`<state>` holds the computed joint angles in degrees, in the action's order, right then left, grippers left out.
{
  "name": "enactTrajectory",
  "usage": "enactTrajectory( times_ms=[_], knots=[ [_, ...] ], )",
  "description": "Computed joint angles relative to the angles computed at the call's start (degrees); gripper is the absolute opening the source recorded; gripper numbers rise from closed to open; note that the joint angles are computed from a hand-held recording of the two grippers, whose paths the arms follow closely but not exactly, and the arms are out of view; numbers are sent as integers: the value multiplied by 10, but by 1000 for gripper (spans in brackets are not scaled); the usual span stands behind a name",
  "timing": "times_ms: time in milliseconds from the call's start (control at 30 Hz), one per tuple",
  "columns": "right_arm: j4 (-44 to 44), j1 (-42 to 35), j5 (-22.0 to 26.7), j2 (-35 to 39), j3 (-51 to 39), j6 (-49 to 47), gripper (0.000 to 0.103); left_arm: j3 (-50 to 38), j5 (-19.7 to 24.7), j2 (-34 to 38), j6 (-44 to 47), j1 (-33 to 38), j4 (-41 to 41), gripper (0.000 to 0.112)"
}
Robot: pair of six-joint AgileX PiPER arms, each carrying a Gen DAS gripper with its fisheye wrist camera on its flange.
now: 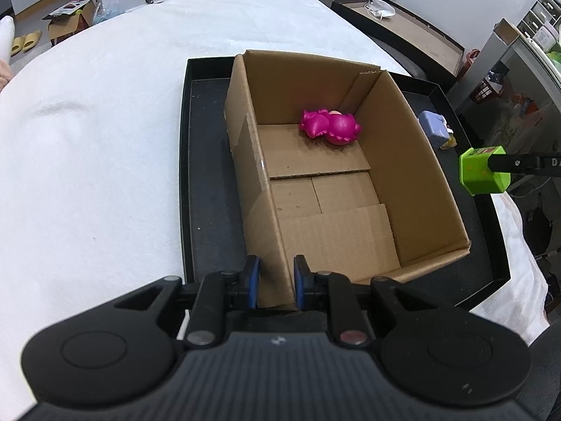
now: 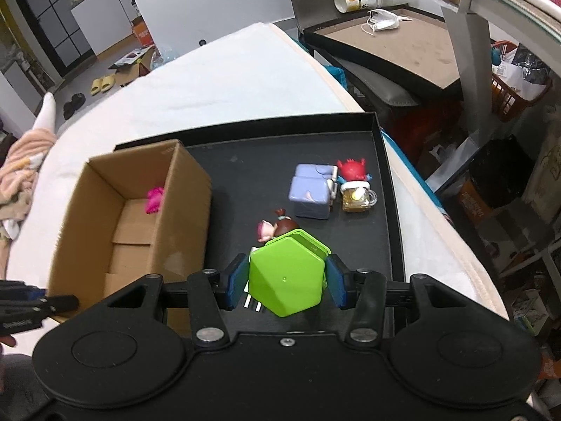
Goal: Organize rigid objects
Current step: 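Grasp the green hexagonal container with the right tool, then carry the green container with the right tool into the box and release it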
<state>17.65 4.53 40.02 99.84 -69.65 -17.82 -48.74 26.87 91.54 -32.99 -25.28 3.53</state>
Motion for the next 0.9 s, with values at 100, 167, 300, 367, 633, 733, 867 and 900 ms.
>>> enactTrajectory(
  times_ms=[100, 167, 300, 367, 633, 733, 867, 900],
  knots=[
    [-8, 9, 5, -8, -11, 10, 47, 0, 0, 0, 19, 5, -12, 19],
    [-12, 15, 10, -13, -18, 20, 47, 1, -2, -1, 30, 9, -21, 19],
    [-19, 29, 23, -16, -39, 36, 47, 7, -9, -4, 39, 14, -32, 19],
    [-28, 37, 27, -11, -51, 50, 47, 10, -13, -6, 47, 18, -43, 19],
    [-47, 68, 47, -5, -87, 87, 47, 14, -18, -7, 86, 31, -79, 19],
    [-45, 78, 58, -3, -100, 90, 47, 15, -19, -8, 97, 33, -86, 19],
    [-26, 88, 70, 5, -122, 89, 47, 16, -21, -8, 113, 39, -98, 19],
    [-26, 91, 71, 6, -126, 89, 47, 17, -21, -8, 116, 40, -101, 19]
  ],
)
